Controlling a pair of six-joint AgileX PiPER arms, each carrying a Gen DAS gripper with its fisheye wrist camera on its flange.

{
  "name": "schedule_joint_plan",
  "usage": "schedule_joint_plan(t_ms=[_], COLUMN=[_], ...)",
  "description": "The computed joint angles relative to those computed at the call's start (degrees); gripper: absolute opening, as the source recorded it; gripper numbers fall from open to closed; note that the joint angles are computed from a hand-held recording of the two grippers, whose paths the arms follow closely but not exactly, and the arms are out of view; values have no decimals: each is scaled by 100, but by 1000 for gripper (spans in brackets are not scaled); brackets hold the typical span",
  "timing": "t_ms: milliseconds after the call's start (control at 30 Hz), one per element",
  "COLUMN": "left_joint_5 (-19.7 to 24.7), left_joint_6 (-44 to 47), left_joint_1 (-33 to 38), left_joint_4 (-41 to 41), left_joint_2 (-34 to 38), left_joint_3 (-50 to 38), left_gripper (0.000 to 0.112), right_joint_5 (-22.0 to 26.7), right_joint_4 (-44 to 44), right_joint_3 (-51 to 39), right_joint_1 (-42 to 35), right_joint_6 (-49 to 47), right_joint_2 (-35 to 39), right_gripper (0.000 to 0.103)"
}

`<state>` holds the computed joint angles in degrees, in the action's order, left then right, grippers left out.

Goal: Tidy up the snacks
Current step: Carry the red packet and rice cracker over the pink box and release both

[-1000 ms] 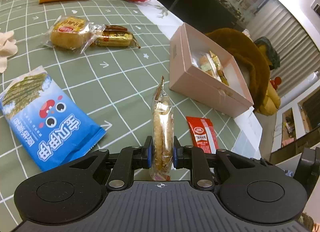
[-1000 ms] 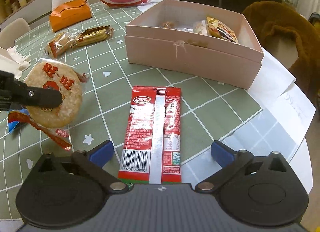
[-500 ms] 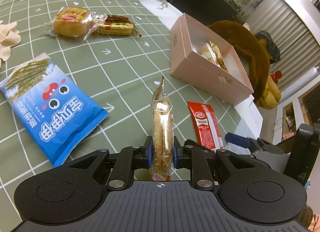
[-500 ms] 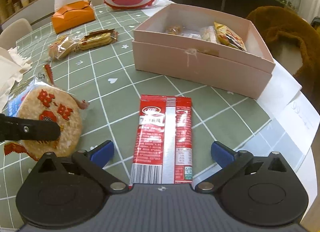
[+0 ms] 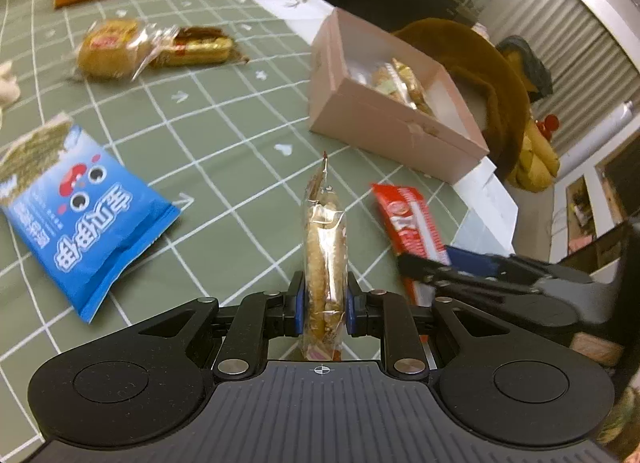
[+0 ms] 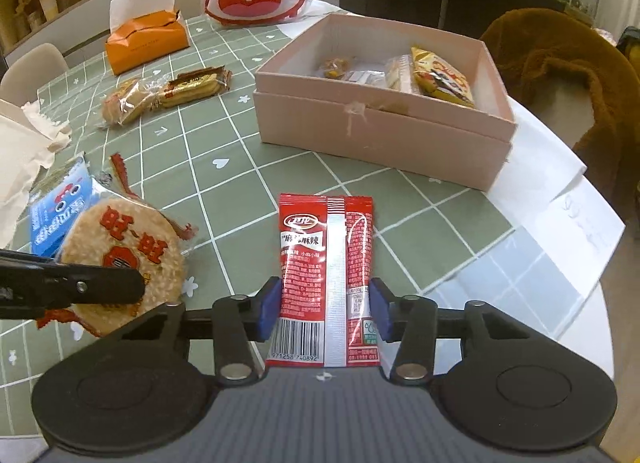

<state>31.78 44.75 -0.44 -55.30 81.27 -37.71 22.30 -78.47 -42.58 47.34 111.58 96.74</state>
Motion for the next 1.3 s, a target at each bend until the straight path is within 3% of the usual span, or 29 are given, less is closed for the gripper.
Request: schedule_joint_plan(t_ms=[133, 267, 367, 567, 733, 833, 933, 1000, 1100, 1200, 1300], left_joint_5=[81, -17, 124, 803, 2104, 1767, 1654, 1362, 527, -125, -321], left_joint_6=[-498, -863, -1103, -1078, -1649, -1935, -1531, -1297, -1393, -2236, -3238], left_joint_1=[-234, -550, -720, -564, -344, -400, 123, 446, 833, 1191, 1502], left_joint_4=[411, 865, 1220, 492, -24, 776, 238, 270, 832, 1638, 2369], left_joint_2=[-118, -119, 141, 1361, 3621, 4211, 4066, 3833, 3433, 3169, 3083], left_joint_3=[-534, -1612, -2513, -4249, -6507, -6800, -6302, -6009, -5565, -5171, -4837], left_gripper=[23, 23, 23, 23, 27, 27, 27, 27, 28, 27, 27], right_joint_5=[214, 646, 735, 556, 499, 776, 936, 1149, 1114, 1089, 1337], right_joint_4=[9, 731, 1354, 2927, 4403, 5635, 6967, 7150, 7036, 7294, 7752], right_joint_3=[334, -147, -757, -2192, -3287, -4050, -4643, -4960, -5012, -5238, -6108], right_joint_1=[-116, -450, -804, -1783, -2445, -2716, -3010, -3032, -2936, -2818, -2614], right_joint_6=[-176, -1710, -2864, -5037, -6391, -7460, -8525, -8621, -8445, -8703, -9195], right_joint_2=[-1050, -2147, -2497, -1980, -887, 82, 969, 1405, 1637, 1785, 2290], right_gripper=[46, 46, 46, 46, 46, 49, 54, 59, 60, 68, 70])
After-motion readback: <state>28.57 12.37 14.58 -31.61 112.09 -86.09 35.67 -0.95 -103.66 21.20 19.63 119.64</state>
